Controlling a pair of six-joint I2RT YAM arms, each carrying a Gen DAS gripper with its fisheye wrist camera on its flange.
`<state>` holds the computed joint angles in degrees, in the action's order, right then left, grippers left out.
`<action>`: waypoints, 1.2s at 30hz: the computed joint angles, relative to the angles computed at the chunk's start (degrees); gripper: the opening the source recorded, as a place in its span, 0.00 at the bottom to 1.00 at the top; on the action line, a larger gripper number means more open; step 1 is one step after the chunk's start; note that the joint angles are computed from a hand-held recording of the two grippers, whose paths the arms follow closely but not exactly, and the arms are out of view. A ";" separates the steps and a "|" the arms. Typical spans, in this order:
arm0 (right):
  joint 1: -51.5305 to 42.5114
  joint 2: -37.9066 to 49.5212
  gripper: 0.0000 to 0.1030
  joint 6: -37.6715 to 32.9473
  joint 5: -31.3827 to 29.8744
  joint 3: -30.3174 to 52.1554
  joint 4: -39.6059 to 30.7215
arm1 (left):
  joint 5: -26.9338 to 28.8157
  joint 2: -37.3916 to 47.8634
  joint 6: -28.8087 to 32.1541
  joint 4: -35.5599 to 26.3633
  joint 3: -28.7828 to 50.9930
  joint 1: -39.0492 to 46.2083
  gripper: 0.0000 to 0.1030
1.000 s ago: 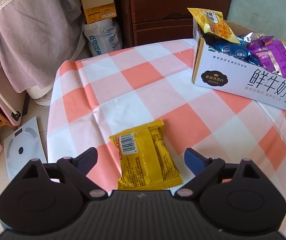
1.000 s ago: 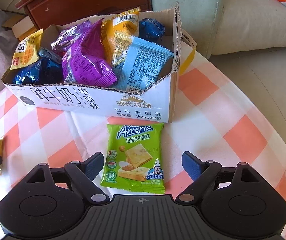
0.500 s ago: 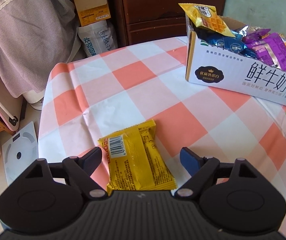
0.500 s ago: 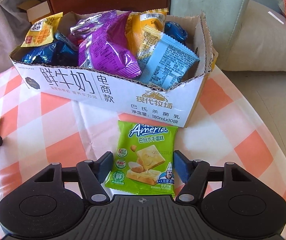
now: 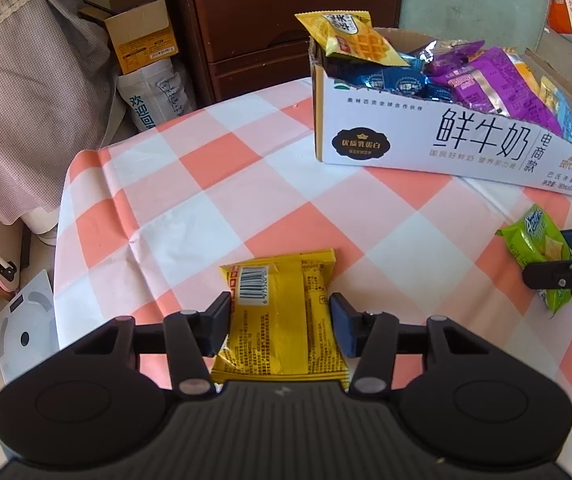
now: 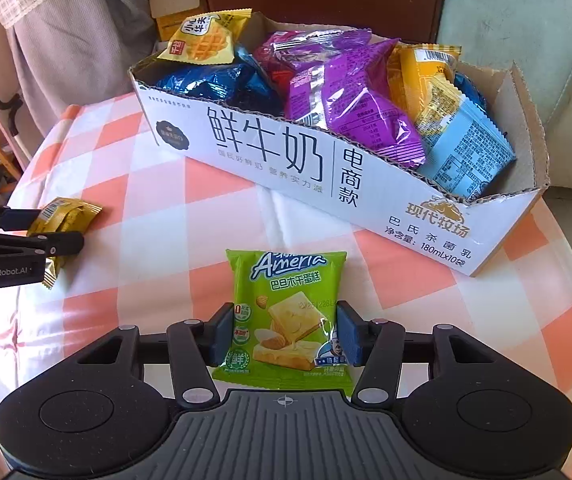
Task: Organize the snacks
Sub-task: 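Carry the green pack and yellow biscuit pack over the box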
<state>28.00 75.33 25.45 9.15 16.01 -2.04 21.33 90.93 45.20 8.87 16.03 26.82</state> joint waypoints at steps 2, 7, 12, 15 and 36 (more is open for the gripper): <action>0.34 0.42 0.50 -0.47 -0.47 0.25 0.69 | 0.20 -0.78 0.91 0.18 -0.87 -0.10 0.49; 1.65 2.44 0.50 -0.80 -0.44 0.90 2.73 | 0.79 -3.04 2.38 -0.17 -2.23 -0.37 0.48; 1.94 2.90 0.50 -1.12 -0.88 1.11 3.95 | 1.98 -5.26 2.45 -1.70 -2.38 0.31 0.48; 2.15 2.56 0.50 -1.31 -1.02 1.06 4.04 | 2.04 -5.36 2.48 -1.65 -2.39 0.42 0.48; 1.73 -13.09 0.50 -2.27 -1.53 0.58 -2.31 | 7.73 -22.27 -3.40 -9.95 -2.61 -2.24 0.48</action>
<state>29.72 62.25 23.18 7.62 16.58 -4.34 29.06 68.66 41.80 -1.07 13.41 24.58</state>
